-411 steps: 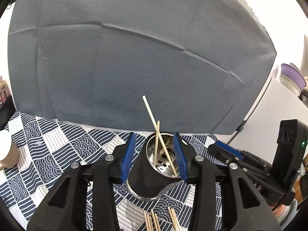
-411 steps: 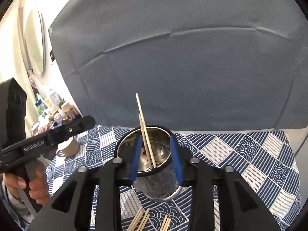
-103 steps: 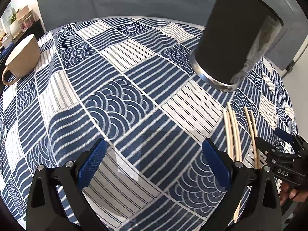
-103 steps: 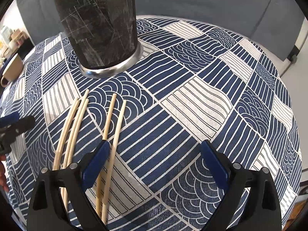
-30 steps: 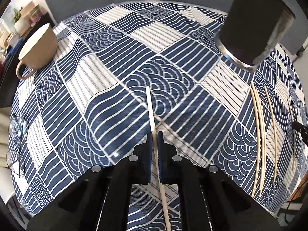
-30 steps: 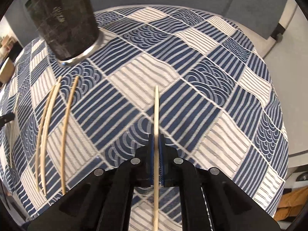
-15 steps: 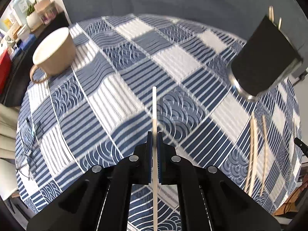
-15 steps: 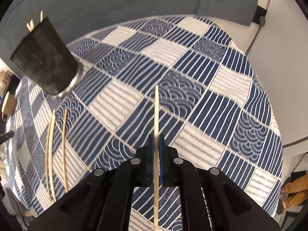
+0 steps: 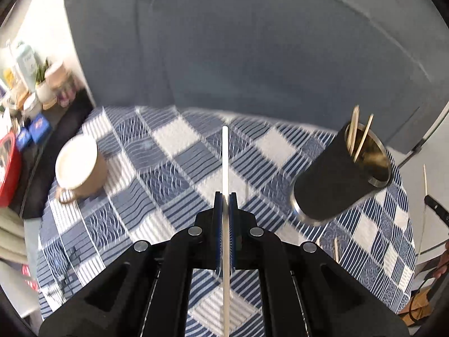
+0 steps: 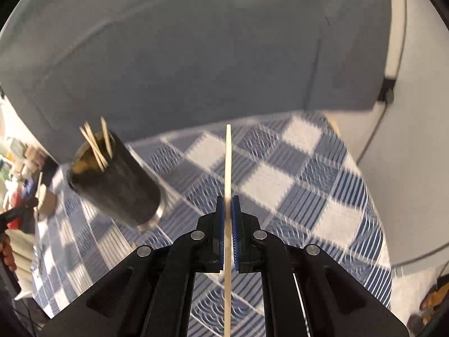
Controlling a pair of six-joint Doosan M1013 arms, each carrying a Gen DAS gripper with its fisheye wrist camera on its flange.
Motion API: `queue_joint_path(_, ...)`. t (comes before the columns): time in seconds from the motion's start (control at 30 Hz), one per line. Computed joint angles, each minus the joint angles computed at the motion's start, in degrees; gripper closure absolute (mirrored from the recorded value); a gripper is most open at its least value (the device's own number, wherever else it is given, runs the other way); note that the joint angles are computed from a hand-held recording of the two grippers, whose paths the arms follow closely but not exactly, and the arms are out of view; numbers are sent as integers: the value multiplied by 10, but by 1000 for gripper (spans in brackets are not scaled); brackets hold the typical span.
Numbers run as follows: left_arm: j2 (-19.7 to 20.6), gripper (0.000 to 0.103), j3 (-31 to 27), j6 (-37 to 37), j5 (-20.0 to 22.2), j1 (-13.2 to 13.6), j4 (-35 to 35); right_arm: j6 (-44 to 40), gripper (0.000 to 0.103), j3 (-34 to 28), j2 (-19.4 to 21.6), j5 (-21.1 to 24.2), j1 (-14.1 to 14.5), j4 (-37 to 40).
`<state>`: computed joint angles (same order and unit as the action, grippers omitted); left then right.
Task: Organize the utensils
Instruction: 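Raise the left tool's stick over the black holder while the right tool carries its stick there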
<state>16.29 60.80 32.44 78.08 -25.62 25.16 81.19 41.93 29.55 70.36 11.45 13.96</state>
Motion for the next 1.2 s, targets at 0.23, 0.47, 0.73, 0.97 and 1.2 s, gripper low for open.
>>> queue_joint_path(0.23, 21, 98, -67, 15, -40, 6, 21, -10, 98, -92, 32, -11, 19, 20)
queue_joint_path(0.47, 43, 98, -119, 66, -108, 9, 4, -44, 98, -174, 67, -12, 35, 70)
queue_joint_path(0.73, 73, 98, -158, 97, -168, 8, -11, -78, 98, -241, 102, -8, 50, 105)
queue_joint_path(0.97, 82, 98, -160, 107, -217, 13, -32, -79, 98, -285, 132, 2, 54, 135)
queue_joint_path(1.2, 66, 98, -103, 57, -331, 15, 9, -184, 98, -139, 79, -117, 48, 253)
